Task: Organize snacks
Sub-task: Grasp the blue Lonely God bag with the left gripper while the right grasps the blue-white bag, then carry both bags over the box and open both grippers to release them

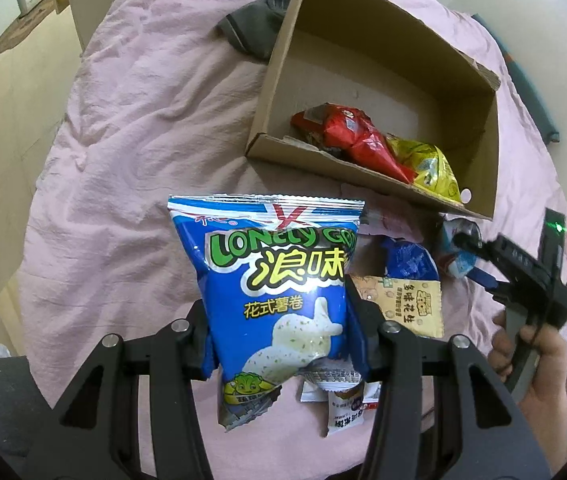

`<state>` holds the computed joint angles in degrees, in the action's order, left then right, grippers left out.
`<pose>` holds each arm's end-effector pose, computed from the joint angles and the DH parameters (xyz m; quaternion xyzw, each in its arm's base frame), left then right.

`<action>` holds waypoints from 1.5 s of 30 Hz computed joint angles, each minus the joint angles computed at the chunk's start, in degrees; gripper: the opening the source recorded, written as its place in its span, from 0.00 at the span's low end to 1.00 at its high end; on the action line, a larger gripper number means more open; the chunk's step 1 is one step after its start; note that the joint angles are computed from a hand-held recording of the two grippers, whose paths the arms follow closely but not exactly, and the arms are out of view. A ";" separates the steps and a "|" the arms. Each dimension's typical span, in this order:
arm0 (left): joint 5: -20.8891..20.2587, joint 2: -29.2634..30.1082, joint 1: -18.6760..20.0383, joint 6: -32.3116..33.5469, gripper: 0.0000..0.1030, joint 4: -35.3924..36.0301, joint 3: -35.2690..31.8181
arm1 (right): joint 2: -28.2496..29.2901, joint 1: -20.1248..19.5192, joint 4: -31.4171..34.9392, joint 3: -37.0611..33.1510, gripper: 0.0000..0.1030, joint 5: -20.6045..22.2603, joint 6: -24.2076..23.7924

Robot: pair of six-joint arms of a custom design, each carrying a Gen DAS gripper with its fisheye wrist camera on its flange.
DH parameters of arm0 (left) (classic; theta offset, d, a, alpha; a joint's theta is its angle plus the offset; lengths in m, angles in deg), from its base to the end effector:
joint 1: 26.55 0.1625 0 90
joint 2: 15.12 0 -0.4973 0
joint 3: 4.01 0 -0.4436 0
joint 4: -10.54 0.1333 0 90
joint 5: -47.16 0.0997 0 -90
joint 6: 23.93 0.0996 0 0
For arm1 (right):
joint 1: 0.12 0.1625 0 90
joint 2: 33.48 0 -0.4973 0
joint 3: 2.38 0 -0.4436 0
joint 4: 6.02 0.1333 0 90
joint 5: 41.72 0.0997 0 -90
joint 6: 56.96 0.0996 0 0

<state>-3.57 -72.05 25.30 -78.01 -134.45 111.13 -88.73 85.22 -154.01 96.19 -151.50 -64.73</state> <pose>-0.2164 -0.5933 0.1196 -0.1211 0.9337 -0.2237 0.2519 0.0403 -0.7321 0.2013 0.0046 -0.9773 0.1066 0.1830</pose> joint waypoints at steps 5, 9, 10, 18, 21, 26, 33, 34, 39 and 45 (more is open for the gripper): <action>0.79 -0.21 0.42 -0.52 0.45 -0.04 0.15 | -3.50 0.73 -0.70 3.78 0.37 0.33 -3.48; 1.11 -0.52 0.32 -0.84 0.45 -1.41 0.62 | -5.71 0.81 -1.18 6.03 0.31 0.48 -4.02; 1.47 -0.60 0.02 -0.82 0.45 -1.32 0.74 | -6.22 0.93 -1.28 6.47 0.30 0.61 -4.11; 2.46 -2.77 -1.73 0.65 0.45 -3.26 1.79 | -12.49 2.27 -1.92 10.96 0.29 3.47 -8.06; 3.50 -3.35 -2.70 2.25 0.45 -4.09 1.06 | -13.26 3.71 -3.12 10.91 0.29 5.39 -9.96; 7.20 -2.80 -4.09 8.09 0.45 -4.24 -2.06 | -11.64 6.63 -4.92 8.55 0.26 7.90 -13.23; 9.02 -0.97 -3.18 11.13 0.45 -2.67 -7.08 | -8.98 7.88 -4.81 4.84 0.07 10.94 -15.52; 9.10 -0.50 -3.02 11.89 0.45 -3.15 -7.66 | -8.76 7.92 -4.71 4.35 0.06 11.54 -15.50; 8.12 2.39 -1.08 14.85 0.45 -4.37 -11.21 | -5.45 8.41 -4.51 0.39 0.05 12.70 -16.57; 6.85 6.27 0.73 18.65 0.45 -4.76 -15.86 | 0.26 8.27 -4.34 -5.40 0.05 12.14 -17.23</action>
<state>3.28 -65.78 26.03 -59.37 -139.21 95.26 -88.47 93.50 -158.35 90.79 -139.36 -81.96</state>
